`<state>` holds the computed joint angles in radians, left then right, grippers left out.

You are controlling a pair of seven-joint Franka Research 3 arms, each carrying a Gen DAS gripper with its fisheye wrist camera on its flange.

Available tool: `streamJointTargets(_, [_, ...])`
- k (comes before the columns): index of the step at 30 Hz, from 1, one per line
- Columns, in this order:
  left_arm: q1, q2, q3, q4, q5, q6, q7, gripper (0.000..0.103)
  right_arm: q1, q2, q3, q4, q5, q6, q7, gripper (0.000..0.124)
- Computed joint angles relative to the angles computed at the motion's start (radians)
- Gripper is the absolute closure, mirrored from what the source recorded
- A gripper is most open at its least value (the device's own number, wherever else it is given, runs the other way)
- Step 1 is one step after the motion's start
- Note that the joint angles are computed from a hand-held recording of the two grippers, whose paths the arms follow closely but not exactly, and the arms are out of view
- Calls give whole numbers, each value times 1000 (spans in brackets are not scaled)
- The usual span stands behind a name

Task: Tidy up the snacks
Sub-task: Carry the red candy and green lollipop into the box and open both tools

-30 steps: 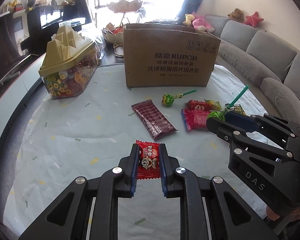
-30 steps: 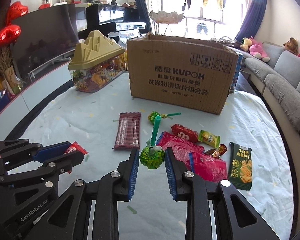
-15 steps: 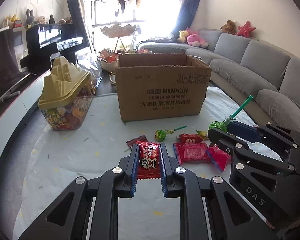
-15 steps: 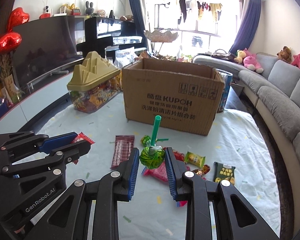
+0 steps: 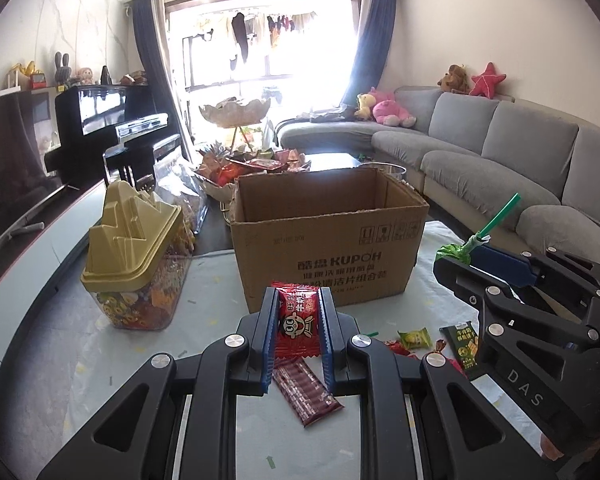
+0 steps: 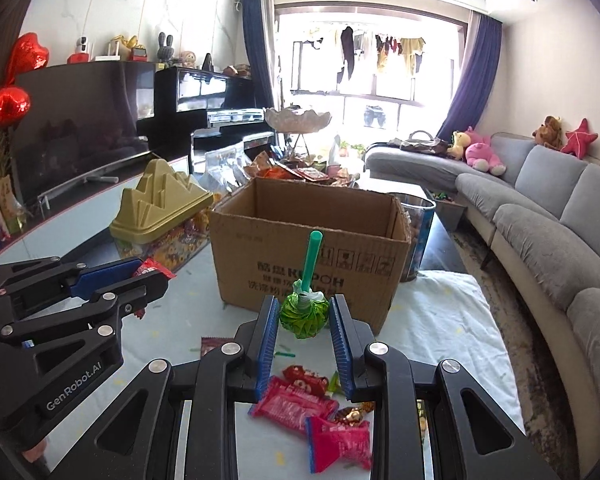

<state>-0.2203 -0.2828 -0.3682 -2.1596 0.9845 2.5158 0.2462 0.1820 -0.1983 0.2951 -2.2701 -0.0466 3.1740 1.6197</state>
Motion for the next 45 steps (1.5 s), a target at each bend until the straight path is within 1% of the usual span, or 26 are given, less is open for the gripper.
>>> streamJointTargets(6, [16, 38, 8, 58, 43, -1, -10, 83, -48, 47, 26, 69, -46, 16, 38, 96])
streamJointTargets(8, [20, 55, 14, 81, 58, -1, -13, 83, -84, 66, 52, 99, -90, 16, 79, 96])
streamJointTargets(9, [21, 65, 17, 93, 66, -1, -14, 83, -89, 76, 52, 115, -107, 17, 95, 96])
streamJointTargets(12, [22, 92, 29, 126, 87, 0, -14, 83, -151, 108, 93, 163, -232, 23, 207, 96])
streamJointTargets(15, [20, 122, 42, 162, 102, 1, -12, 83, -195, 145, 117, 223, -379, 18, 334, 96])
streamJointTargets(18, [18, 152, 60, 196, 102, 17, -3, 83, -179, 183, 95, 280, -454, 3, 398, 96])
streamJointTargets(20, [15, 177, 68, 227, 110, 15, 5, 83, -154, 206, 72, 312, -458, -7, 396, 96])
streamJointTargets(22, [10, 204, 79, 258, 110, 14, 20, 83, -126, 230, 38, 349, -526, -22, 450, 96])
streamJointTargets(23, [8, 218, 86, 274, 107, 21, 28, 83, -111, 244, 24, 370, -537, -36, 453, 96])
streamJointTargets(26, [1, 257, 106, 318, 93, 34, 61, 83, -76, 286, -3, 426, -508, -70, 420, 96])
streamJointTargets(29, [-9, 298, 124, 365, 69, 36, 100, 83, -70, 329, 2, 477, -394, -108, 313, 96])
streamJointTargets(32, [-18, 335, 142, 405, 30, 36, 150, 83, -45, 367, -16, 524, -339, -144, 260, 96])
streamJointTargets(35, [-29, 368, 157, 441, 0, 26, 192, 83, -43, 393, -10, 553, -242, -174, 177, 96])
streamJointTargets(42, [-58, 436, 188, 516, -46, -8, 255, 83, 37, 440, -94, 619, -180, -222, 122, 96])
streamJointTargets(44, [-64, 447, 195, 532, -54, -16, 259, 82, 69, 451, -127, 638, -176, -233, 122, 96])
streamJointTargets(45, [-64, 445, 199, 527, -59, -9, 254, 79, 85, 457, -145, 648, -174, -235, 127, 96])
